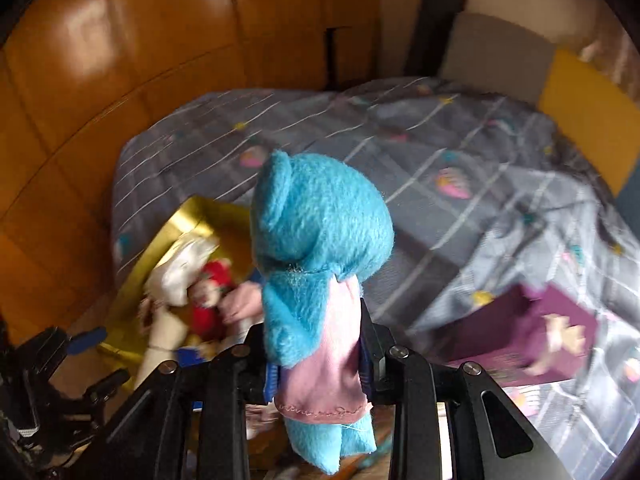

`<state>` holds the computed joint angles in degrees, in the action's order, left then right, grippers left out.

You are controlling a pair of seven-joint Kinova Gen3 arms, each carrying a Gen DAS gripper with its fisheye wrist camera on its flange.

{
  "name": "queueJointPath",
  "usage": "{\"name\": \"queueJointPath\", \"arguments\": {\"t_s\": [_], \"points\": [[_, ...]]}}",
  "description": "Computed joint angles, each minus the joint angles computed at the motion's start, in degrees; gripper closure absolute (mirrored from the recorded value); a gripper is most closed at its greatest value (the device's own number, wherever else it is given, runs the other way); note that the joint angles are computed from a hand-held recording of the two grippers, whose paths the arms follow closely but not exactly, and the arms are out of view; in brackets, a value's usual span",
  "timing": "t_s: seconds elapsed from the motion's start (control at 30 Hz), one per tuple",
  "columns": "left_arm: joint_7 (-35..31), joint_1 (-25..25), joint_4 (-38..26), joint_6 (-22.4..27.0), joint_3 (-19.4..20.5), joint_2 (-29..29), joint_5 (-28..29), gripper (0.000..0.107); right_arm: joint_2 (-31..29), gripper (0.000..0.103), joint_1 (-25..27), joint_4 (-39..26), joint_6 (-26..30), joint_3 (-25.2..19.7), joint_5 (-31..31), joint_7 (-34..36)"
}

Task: Organize soft objects
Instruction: 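Carry the teal plush toy toward the gold tray with the right tool, then lower the teal plush into the tray and open the right tool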

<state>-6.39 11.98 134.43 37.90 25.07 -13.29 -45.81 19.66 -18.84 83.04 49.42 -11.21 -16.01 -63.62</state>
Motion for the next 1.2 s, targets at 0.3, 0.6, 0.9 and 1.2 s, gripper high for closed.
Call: {"name": "queueJointPath", "arguments": {"t_s": [0.3, 0.6, 0.9, 1.2], "points": [[1.5, -0.2, 0.1, 2.2, 0.3, -0.4, -0.3, 0.055, 2.7, 0.072, -1.6, 3.6, -0.6, -2.5, -4.3, -0.7], [3.3, 0.0, 0.1, 4.4, 0.8, -1.1, -1.0, 0.055, -1.4, 0.073, -1.6, 15.7, -12.6, -5.1, -7.9, 4.9], [5.2, 0.8, -0.2, 5.7, 1.5, -0.8, -2.3, 0.055, -4.5, 0.075, -4.1, 23.3, -21.6, -4.2, -6.4, 3.0], [6.4, 1.8, -0.1, 5.4, 0.2, 0.4, -2.7, 0.055, 1.1, 0.076, -10.8, 17.3, -20.0, 0.7, 6.6, -11.1]]}}
